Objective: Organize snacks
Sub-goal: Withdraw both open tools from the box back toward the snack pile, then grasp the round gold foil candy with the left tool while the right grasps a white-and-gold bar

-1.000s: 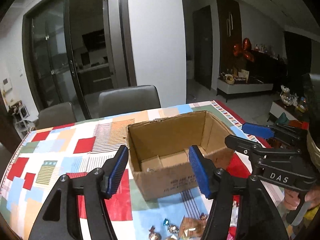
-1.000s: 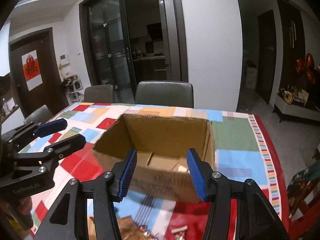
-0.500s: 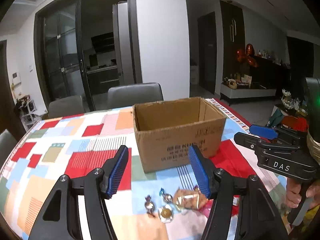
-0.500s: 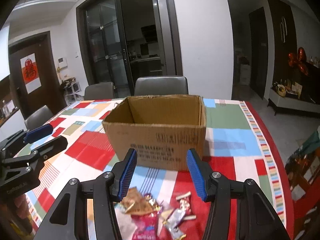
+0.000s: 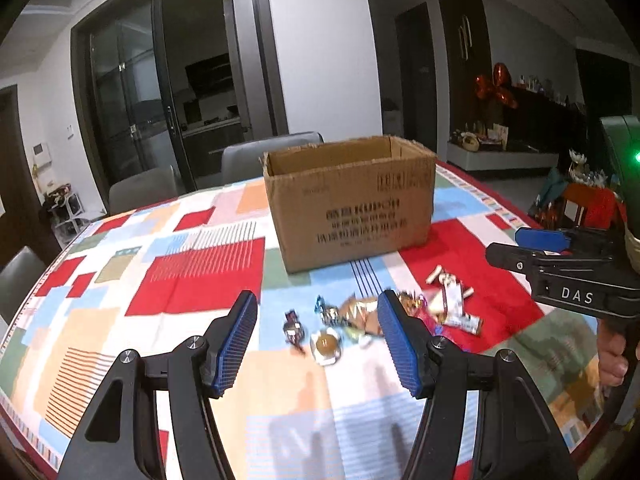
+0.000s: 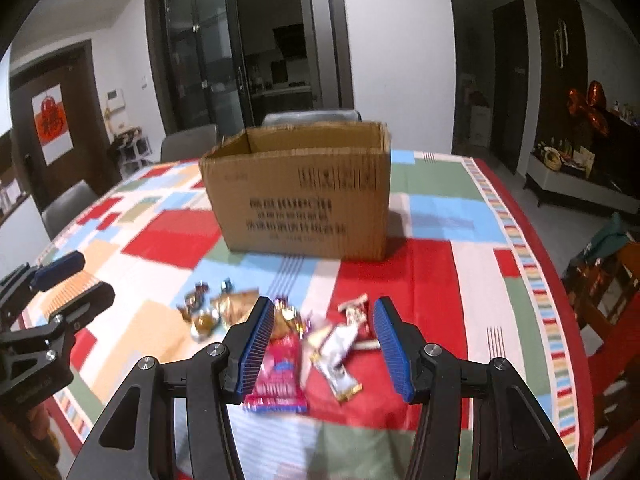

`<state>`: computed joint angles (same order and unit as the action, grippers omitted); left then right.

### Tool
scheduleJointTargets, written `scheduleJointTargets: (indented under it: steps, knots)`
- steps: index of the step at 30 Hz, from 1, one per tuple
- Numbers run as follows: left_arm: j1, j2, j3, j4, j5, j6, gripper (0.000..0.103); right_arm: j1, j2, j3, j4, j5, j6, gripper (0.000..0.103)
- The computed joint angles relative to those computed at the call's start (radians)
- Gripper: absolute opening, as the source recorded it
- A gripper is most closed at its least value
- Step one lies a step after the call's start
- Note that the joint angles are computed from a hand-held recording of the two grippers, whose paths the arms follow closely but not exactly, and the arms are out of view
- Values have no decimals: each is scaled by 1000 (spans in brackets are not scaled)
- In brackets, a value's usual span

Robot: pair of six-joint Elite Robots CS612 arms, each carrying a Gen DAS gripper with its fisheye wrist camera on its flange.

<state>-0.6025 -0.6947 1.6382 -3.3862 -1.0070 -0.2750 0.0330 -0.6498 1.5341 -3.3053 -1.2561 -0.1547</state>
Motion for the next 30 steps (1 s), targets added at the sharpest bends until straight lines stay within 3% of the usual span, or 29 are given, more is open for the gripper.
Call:
scheduleJointTargets:
  steps: [12,24,30]
  knots:
    - [1,41,-16,32,-16,20,47,1,18,20,38,-67,-39,53]
    - [35,88,-89,126,-77,10,35,12,60,-55,194,-61,-103,53]
    - [52,115,-138,189,-120,6,34,14,76,-82,232,-60,-109,52]
